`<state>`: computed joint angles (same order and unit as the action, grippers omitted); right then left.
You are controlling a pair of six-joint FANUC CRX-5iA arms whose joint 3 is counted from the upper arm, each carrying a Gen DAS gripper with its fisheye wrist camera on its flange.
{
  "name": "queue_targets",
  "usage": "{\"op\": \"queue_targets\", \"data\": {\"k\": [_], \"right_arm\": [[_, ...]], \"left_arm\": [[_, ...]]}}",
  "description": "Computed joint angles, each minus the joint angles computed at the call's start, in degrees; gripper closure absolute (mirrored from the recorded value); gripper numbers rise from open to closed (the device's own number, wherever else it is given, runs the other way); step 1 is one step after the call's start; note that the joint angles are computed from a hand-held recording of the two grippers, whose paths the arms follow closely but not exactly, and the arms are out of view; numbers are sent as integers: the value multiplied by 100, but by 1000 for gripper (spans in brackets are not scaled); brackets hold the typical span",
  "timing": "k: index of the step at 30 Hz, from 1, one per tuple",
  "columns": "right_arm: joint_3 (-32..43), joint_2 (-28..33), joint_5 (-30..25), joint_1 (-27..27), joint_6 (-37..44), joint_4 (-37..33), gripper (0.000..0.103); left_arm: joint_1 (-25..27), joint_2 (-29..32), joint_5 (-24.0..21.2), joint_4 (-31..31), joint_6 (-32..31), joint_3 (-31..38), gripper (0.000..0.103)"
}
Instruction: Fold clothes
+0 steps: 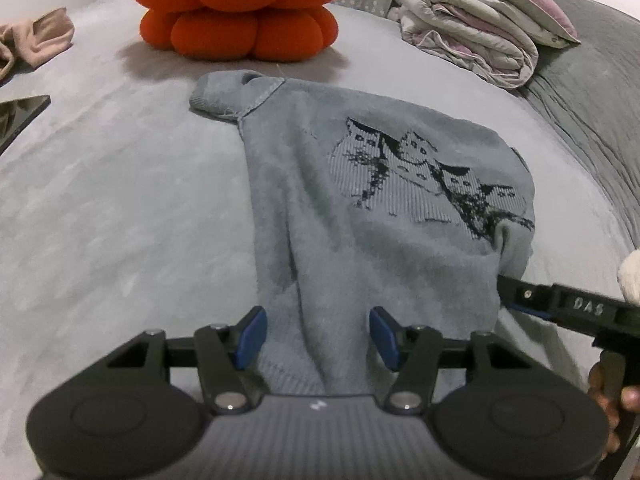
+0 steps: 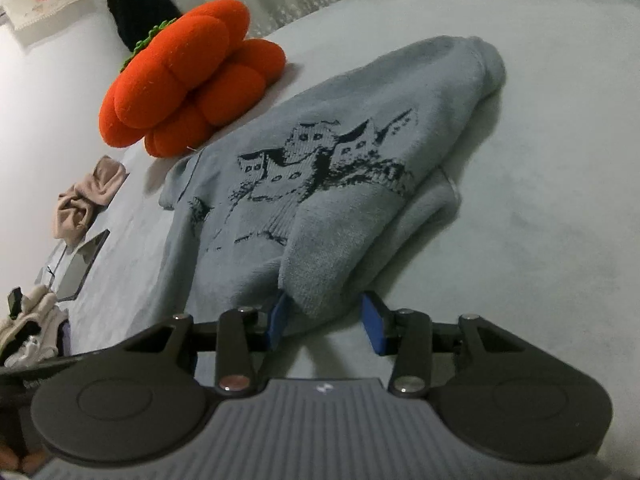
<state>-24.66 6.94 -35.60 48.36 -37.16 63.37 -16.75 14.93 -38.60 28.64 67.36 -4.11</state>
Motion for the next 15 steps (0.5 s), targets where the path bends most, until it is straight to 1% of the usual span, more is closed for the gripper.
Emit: {"op": "queue_targets", "data": {"k": [1, 2, 3, 5, 7, 11, 15], "right_arm": [[-83, -13, 155, -74, -148, 209, 86], [-175, -34, 255, -131, -393, 433, 89], [-246, -59, 273, -154, -599, 603, 91], [-299, -106, 176, -127, -750, 743, 93], [-206, -139, -95, 11, -478, 498, 94], [-235, -311, -540, 204, -426, 647, 95], [-324, -512, -974, 325, -651, 829, 96]], "left_arm": [[-1, 28, 8, 75, -12, 4, 85], [0, 46, 10, 122, 26, 4, 94], [1, 61, 11, 161, 76, 6, 95], [-7, 26, 74, 244, 74, -49, 97], [-20, -61, 186, 377, -32, -158, 98], [-13, -345, 443, 958, -593, -563, 98], [9, -565, 472, 1581, -1261, -894, 98]]}}
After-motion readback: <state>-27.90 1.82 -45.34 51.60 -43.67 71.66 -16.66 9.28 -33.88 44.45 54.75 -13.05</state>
